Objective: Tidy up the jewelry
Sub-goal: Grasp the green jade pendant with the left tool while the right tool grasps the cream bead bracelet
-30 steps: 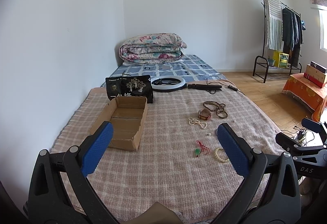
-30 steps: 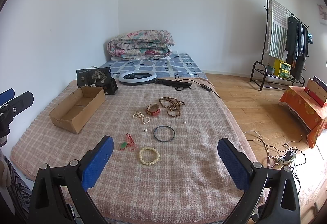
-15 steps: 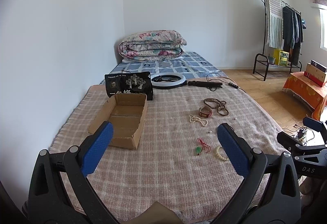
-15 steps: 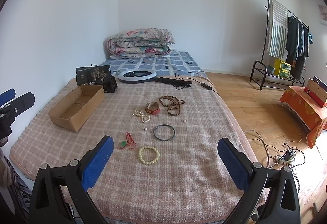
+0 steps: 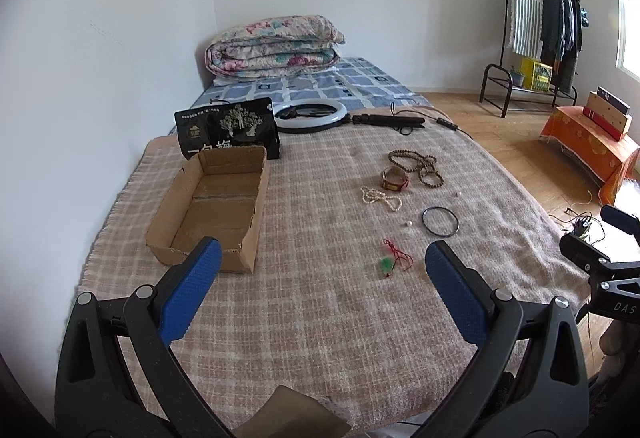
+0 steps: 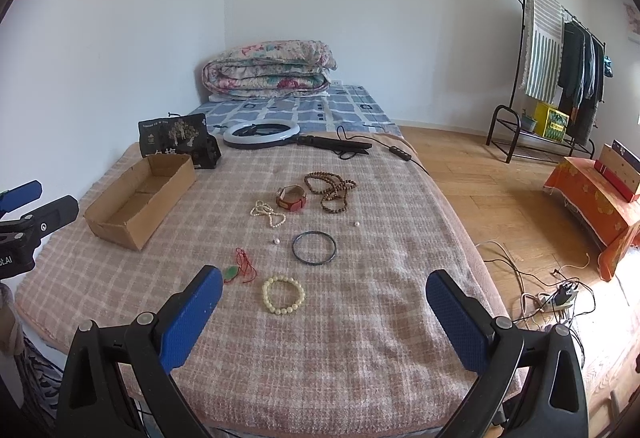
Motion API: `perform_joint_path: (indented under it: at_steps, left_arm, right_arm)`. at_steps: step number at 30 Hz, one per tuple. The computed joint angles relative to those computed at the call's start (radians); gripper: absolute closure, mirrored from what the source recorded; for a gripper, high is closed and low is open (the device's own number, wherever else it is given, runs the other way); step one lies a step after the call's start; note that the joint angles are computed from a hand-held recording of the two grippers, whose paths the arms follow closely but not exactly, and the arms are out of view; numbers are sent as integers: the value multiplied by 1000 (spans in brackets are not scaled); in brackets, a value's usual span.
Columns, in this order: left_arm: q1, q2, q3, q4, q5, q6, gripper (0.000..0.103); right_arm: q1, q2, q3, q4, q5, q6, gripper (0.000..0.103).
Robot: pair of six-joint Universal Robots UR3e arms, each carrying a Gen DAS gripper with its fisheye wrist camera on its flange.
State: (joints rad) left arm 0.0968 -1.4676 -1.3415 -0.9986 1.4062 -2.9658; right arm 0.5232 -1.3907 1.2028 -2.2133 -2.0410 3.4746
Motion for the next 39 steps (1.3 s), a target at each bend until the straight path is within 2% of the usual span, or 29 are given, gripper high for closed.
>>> perform_joint_path:
  at_steps: [3, 6, 8, 11, 13, 18, 24, 33, 37, 39]
  left_arm:
    - [-5, -79, 64, -41, 20, 20, 0]
    - [-13, -152, 118, -69, 34, 29, 0]
    - [-12, -194, 150, -86, 21, 46, 0]
    - [-30, -268, 208, -102, 49, 58, 0]
    - [-44, -315, 248, -110, 69, 69, 0]
    - [-69, -397, 309, -123, 44, 127, 0]
    - [-91, -480, 348, -146, 13, 137, 0]
    - [-153, -560, 362, -131, 11, 163, 0]
    - [-173, -617, 398, -139, 52, 155, 0]
    - [-172, -648, 430, -163, 65, 140, 0]
  right_arm:
    - [-14, 39, -50, 37, -11, -36, 0]
    - [-32, 78, -72, 3, -7, -118, 0]
    - [-49, 101, -81, -23, 11, -170, 0]
    - [-80, 140, -115, -26, 58, -217, 0]
    - [-100, 165, -137, -24, 87, -223, 0]
    - [-168, 198, -162, 5, 201, -204, 0]
    - [-206, 243, -200, 81, 236, -188, 2]
    - [-275, 297, -192, 162, 365, -155, 18]
    - [-307, 300, -163, 171, 435, -129, 29]
    - [-311, 310, -168, 181, 452, -129, 29]
